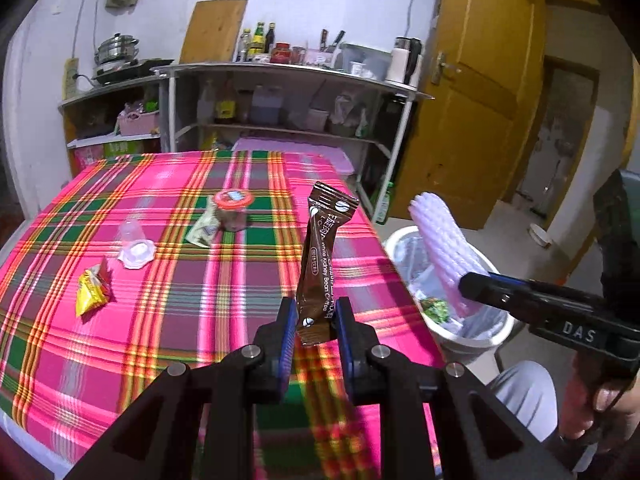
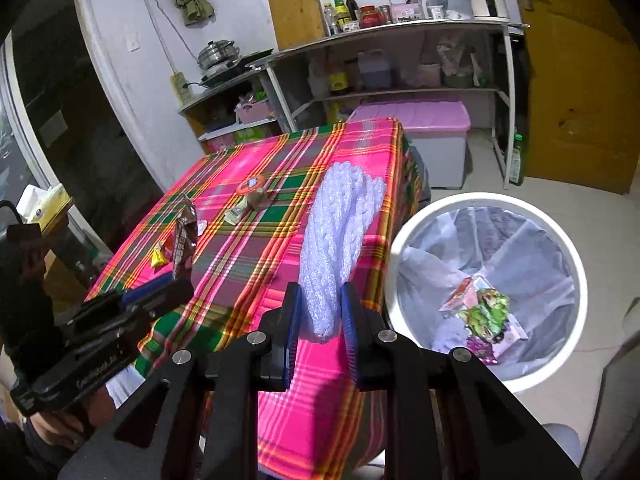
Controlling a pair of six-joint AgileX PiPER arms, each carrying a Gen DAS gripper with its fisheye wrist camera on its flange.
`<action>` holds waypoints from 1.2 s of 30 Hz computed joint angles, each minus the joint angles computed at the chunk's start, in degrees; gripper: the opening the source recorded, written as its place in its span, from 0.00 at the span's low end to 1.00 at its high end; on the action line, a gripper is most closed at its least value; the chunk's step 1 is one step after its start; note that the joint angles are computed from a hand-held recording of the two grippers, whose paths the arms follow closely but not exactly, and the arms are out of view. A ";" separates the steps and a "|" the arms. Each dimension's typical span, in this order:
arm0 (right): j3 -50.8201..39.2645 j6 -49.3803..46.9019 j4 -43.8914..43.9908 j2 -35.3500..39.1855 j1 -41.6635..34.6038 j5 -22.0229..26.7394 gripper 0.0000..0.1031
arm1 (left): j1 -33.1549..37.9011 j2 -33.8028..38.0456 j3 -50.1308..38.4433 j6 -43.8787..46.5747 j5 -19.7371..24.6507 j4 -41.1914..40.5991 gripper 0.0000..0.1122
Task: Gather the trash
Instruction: 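Carry the wrapper and foam net over the bin and open both grippers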
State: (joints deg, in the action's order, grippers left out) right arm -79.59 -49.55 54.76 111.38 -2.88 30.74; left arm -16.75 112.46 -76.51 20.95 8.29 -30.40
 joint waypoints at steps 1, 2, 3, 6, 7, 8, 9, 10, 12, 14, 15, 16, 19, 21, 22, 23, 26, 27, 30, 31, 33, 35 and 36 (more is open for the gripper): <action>0.62 -0.40 0.30 -0.49 -0.28 -0.18 0.20 | -0.65 -0.34 0.52 2.19 -0.09 -2.05 0.18; 1.30 -1.01 0.75 -0.98 -0.56 -0.24 0.20 | -1.06 -0.53 0.81 3.14 -0.14 -2.93 0.18; 1.69 -1.43 1.08 -1.30 -0.91 -0.18 0.20 | -1.43 -0.56 0.98 3.63 -0.22 -3.42 0.18; 3.26 -2.41 1.95 -2.39 -1.74 -0.57 0.20 | -2.32 -0.64 0.98 5.01 0.12 -4.56 0.18; 3.67 -2.69 2.23 -2.67 -2.04 -0.64 0.20 | -2.54 -0.65 1.01 5.05 0.11 -4.58 0.18; 4.08 -2.88 2.46 -2.96 -2.23 -0.77 0.20 | -2.71 -0.66 0.96 5.06 0.18 -4.59 0.18; 4.42 -3.05 2.65 -3.20 -2.47 -0.88 0.21 | -2.95 -0.68 1.02 4.61 0.06 -4.24 0.18; 4.67 -3.26 2.82 -3.36 -2.75 -0.91 0.20 | -3.10 -0.72 1.01 4.64 0.07 -4.33 0.18; 5.03 -3.18 2.83 -3.65 -3.11 -0.92 0.20 | -3.24 -0.75 1.00 5.94 0.13 -5.75 0.18; 5.31 -3.21 2.90 -3.80 -3.56 -1.04 0.20 | -3.49 -0.66 0.78 5.69 0.27 -5.52 0.18; 5.62 -3.42 3.08 -3.96 -3.77 -1.07 0.20 | -3.56 -0.54 0.42 5.07 0.50 -4.89 0.18; 5.67 -3.35 3.05 -3.93 -4.05 -1.06 0.20 | -3.66 -0.38 0.13 5.07 0.65 -4.93 0.18; 5.66 -3.43 3.18 -3.67 -4.93 -0.93 0.20 | -4.03 0.63 -1.55 3.27 1.51 -3.17 0.18; 5.82 -3.84 3.56 -3.43 -5.72 -0.91 0.21 | -4.57 1.70 -3.35 0.08 2.32 0.05 0.18; 5.86 -3.90 3.64 -3.28 -6.12 -0.84 0.20 | -4.77 2.28 -4.49 -0.91 2.92 1.13 0.18; 5.78 -3.80 3.58 -3.11 -6.40 -0.76 0.20 | -5.02 2.80 -5.35 -2.04 3.31 2.29 0.18; 5.54 -3.60 3.52 -2.27 -7.78 -0.61 0.20 | -5.75 4.85 -8.63 -4.12 4.95 4.63 0.18; 5.66 -3.58 3.58 -2.14 -8.04 -0.67 0.21 | -6.02 5.52 -9.69 -4.93 5.47 5.49 0.18; 5.18 -2.85 3.10 -1.24 -9.29 -0.47 0.21 | -7.11 8.01 -13.54 -7.52 7.44 8.28 0.18; 4.87 -2.55 2.91 -0.70 -9.88 -0.36 0.21 | -7.52 9.25 -15.48 -8.37 8.47 9.20 0.18; 4.10 -1.78 2.41 0.31 -10.64 -0.16 0.20 | -8.20 11.27 -18.54 -9.93 10.06 10.85 0.18; 3.04 -0.76 1.60 1.66 -11.59 0.24 0.21 | -8.68 13.25 -21.78 -11.09 11.89 12.13 0.18; 2.87 -0.36 1.33 1.93 -11.86 0.29 0.20 | -8.91 14.22 -23.37 -11.73 12.79 12.81 0.18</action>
